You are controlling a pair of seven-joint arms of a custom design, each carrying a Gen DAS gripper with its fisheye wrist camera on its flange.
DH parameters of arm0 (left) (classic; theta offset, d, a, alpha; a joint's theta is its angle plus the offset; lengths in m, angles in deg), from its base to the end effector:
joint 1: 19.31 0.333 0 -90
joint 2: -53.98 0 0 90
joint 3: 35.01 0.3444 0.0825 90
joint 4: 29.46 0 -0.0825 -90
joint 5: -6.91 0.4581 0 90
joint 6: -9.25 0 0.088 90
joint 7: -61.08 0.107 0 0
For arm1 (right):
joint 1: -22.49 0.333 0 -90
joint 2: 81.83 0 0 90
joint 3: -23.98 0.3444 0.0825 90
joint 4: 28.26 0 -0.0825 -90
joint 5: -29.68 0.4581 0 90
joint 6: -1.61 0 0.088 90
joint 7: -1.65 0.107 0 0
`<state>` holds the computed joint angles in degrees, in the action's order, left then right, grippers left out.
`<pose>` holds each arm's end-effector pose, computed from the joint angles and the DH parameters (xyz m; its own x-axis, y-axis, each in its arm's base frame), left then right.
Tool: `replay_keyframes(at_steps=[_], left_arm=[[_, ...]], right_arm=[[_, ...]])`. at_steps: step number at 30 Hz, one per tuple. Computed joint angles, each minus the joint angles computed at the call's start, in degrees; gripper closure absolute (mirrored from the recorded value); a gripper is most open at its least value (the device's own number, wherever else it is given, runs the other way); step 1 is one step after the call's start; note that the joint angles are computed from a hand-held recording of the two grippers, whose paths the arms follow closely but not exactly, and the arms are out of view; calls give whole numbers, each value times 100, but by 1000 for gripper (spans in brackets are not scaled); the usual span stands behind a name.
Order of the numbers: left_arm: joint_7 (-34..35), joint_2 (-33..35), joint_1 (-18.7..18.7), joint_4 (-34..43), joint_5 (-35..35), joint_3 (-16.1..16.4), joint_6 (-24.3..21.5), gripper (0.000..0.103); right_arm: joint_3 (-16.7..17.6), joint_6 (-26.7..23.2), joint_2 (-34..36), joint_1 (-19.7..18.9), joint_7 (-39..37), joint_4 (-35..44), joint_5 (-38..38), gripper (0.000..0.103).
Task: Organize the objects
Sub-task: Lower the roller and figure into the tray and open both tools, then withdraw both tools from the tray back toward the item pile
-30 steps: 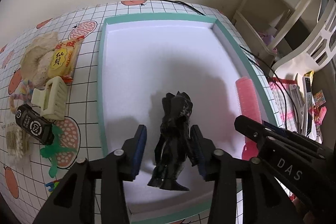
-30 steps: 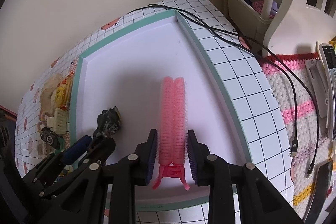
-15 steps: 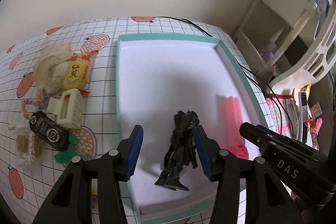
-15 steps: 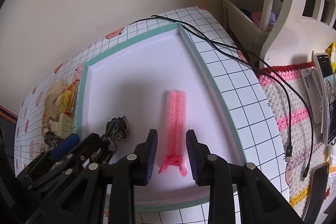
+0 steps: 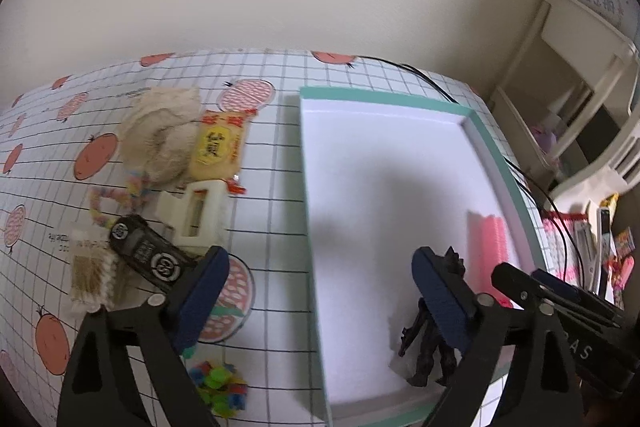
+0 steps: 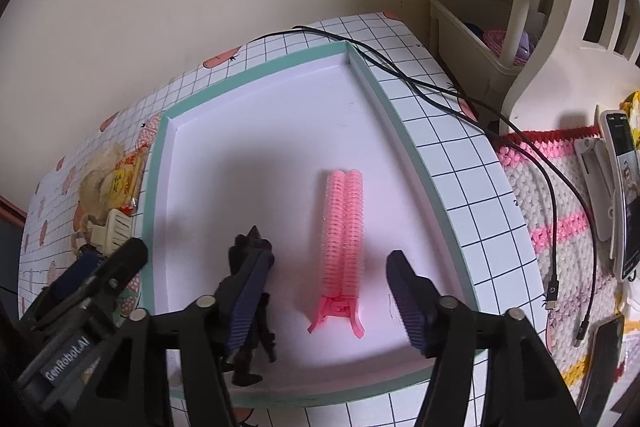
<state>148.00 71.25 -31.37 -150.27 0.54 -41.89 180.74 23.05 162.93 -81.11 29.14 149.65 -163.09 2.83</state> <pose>0.6472 -0.2107 0.3116 -0.1936 -0.9712 0.1387 -0.8385 0.0905 -0.5373 0.5834 0.0807 0.3453 -0.4451 -0.8844 -0.1403 -0.7613 0.4562 -0.4608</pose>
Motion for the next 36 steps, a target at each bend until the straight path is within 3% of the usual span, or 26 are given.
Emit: replay_keyframes(at_steps=[13,15,32,36], left_arm=[[57,-10,196,-53,-318,-50,60,4],[56,-1,210,-37,-333,-49,26,4],[255,-131,486,-119,-605,-126,-63,3],[151,-219,450,-177,-457,45,-117,3]], right_arm=[[5,-86,105,60,45,125,-195,11],[6,-107,101,76,121,135,-284,3],[76,-361,173,231,230,381,-451,0],[113,-328,255,307,195,514,-405,0]])
